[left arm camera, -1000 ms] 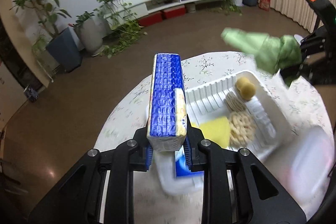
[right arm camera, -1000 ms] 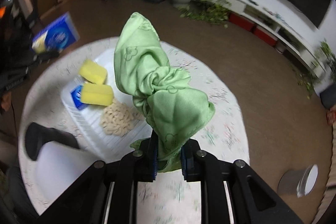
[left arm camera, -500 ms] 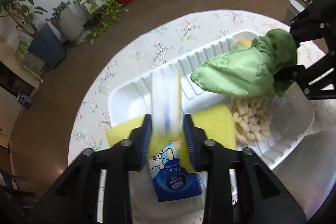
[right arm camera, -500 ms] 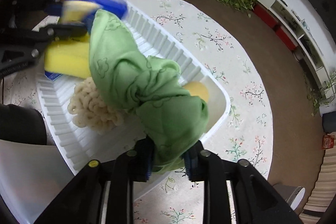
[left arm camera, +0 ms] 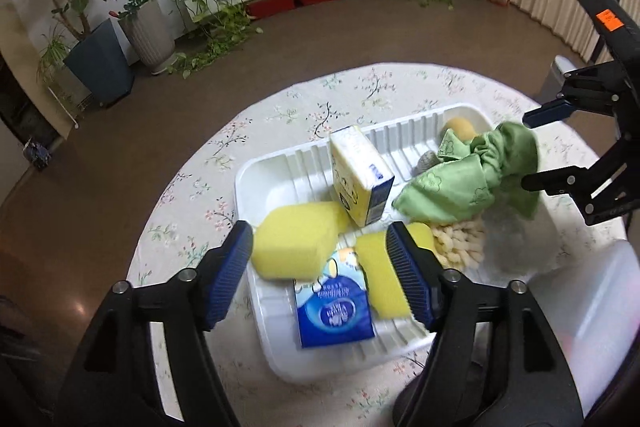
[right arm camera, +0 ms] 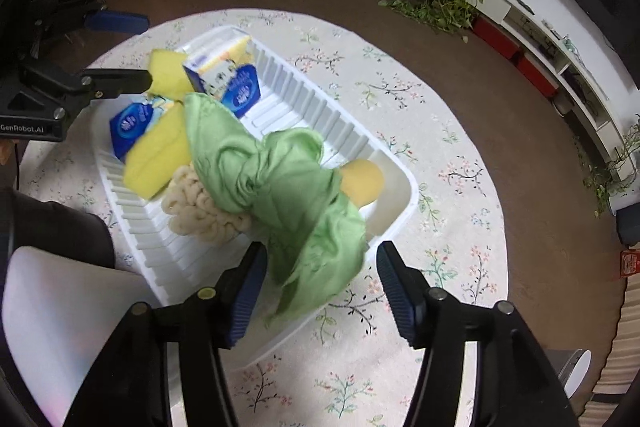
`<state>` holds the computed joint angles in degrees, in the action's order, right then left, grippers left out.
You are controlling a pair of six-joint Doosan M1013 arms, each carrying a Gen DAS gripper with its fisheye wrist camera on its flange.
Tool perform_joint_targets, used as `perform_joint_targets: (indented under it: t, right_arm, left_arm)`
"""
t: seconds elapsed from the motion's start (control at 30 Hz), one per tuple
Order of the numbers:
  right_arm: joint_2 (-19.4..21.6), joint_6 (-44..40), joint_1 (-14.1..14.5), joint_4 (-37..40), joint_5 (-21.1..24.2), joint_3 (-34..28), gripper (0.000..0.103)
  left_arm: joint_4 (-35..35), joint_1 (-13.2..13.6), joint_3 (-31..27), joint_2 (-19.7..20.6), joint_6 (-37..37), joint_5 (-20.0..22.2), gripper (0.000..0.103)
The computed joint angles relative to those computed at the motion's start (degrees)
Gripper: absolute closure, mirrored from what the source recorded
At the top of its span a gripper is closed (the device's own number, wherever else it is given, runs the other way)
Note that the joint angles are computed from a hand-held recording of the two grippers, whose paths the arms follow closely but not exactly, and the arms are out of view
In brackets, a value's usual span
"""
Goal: Organize soft objects
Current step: 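Release the tissue pack into the tray with the left tool while the right tool drops the cloth there, then move both open tools back toward the last items on the table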
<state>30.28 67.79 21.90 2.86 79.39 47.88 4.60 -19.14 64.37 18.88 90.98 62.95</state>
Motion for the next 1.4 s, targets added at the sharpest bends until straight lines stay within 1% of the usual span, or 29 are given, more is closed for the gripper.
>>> perform_joint_targets:
  t: [0.03, 0.1, 0.13, 0.2, 0.23, 0.3, 0.37, 0.4, 0.43, 0.47, 0.5, 0.53, 0.57, 0.63, 0.7, 0.77, 0.83, 0.9, 0.97, 1.07, 1.23, 1.3, 1.4]
  right_arm:
    - [-0.4, 0.2, -0.1, 0.1, -0.5, 0.3, 0.035]
    - [-1.2, 1.1, -0.7, 1.0, -2.0, 0.8, 0.035]
    - [-2.2, 2.1, -1.2, 2.0, -3.3, 1.8, 0.035]
    - [-4.9, 4.8, -2.3, 3.9, -7.0, 4.9, 0.035]
    - [-6.5, 6.1, -3.0, 5.3, -9.4, 6.8, 0.035]
    - [-10.4, 7.8, -3.7, 7.5, -15.0, 11.9, 0.034]
    - [-15.6, 7.6, -4.2, 10.7, -21.2, 19.1, 0.028]
    - [-18.0, 7.2, -4.0, 11.7, -23.5, 22.5, 0.026]
    - [-21.0, 6.4, -3.4, 12.3, -25.5, 26.6, 0.023]
    - [-22.7, 6.4, -2.6, 11.7, -26.8, 29.0, 0.023]
    - [-24.8, 6.7, -1.7, 11.1, -28.4, 32.2, 0.021]
    - [-26.5, 6.9, -0.8, 11.4, -29.3, 34.7, 0.018]
    - [-27.9, 6.6, -0.1, 12.8, -29.4, 37.1, 0.015]
    - [-29.8, 7.1, 1.5, 14.7, -29.0, 40.6, 0.013]
    - [-31.0, 8.9, 3.6, 13.7, -29.2, 43.0, 0.01]
    - [-32.0, 11.1, 5.9, 11.2, -29.1, 44.5, 0.003]
    - [-32.7, 12.4, 7.3, 11.2, -29.5, 45.6, 0.0]
    - [-32.9, 14.4, 8.5, 10.9, -28.6, 45.8, 0.0]
    - [-33.4, 16.6, 9.4, 9.8, -28.6, 46.3, 0.0]
    - [-34.1, 20.1, 10.5, 9.5, -28.3, 47.5, 0.0]
    - [-35.4, 25.2, 13.3, 6.6, -28.2, 49.7, 0.0]
    - [-35.8, 26.5, 14.4, 5.4, -28.8, 50.6, 0.0]
    - [-35.5, 28.7, 15.4, 3.3, -29.7, 51.0, 0.0]
  left_arm:
    - [-0.4, 0.1, 0.9, -0.8, -0.5, -0.9, 0.027]
    - [-1.1, 0.4, 2.5, -2.2, -1.6, -2.4, 0.027]
    - [-1.1, 0.6, 4.1, -3.6, -2.5, -3.6, 0.027]
    - [-1.4, 0.8, 6.7, -5.8, -3.7, -5.6, 0.027]
    - [-1.6, 1.0, 8.9, -7.7, -4.5, -7.2, 0.026]
    - [-1.5, 1.0, 12.2, -10.4, -5.4, -9.9, 0.024]
    - [-0.1, 0.4, 16.5, -13.9, -7.0, -13.1, 0.019]
    - [0.1, 0.0, 18.2, -15.2, -7.2, -14.1, 0.016]
    - [0.2, -0.5, 20.2, -16.7, -7.2, -14.7, 0.014]
    - [0.9, -1.3, 22.4, -18.3, -7.6, -14.6, 0.013]
    - [0.9, -1.7, 23.2, -18.9, -7.7, -14.4, 0.013]
    - [0.6, -2.3, 24.8, -20.0, -8.1, -14.3, 0.012]
    - [-0.1, -2.8, 26.5, -21.2, -8.8, -14.4, 0.011]
    - [-1.0, -3.8, 29.1, -23.0, -11.0, -14.4, 0.003]
    - [-0.6, -5.0, 31.5, -24.9, -14.5, -15.1, 0.003]
    - [0.6, -6.6, 33.7, -26.8, -18.7, -15.3, 0.001]
    - [2.8, -8.3, 35.6, -28.4, -23.8, -15.0, 0.0]
    - [3.4, -9.4, 36.7, -29.4, -27.0, -14.4, 0.0]
    - [3.9, -10.6, 38.0, -30.4, -30.7, -13.2, 0.0]
    - [4.6, -12.7, 40.0, -31.8, -34.0, -12.6, 0.0]
    - [7.8, -16.0, 42.2, -34.2, -38.6, -12.8, 0.0]
    - [8.5, -16.7, 42.5, -34.5, -39.2, -12.7, 0.0]
    - [9.2, -16.5, 42.6, -34.2, -39.6, -12.7, 0.0]
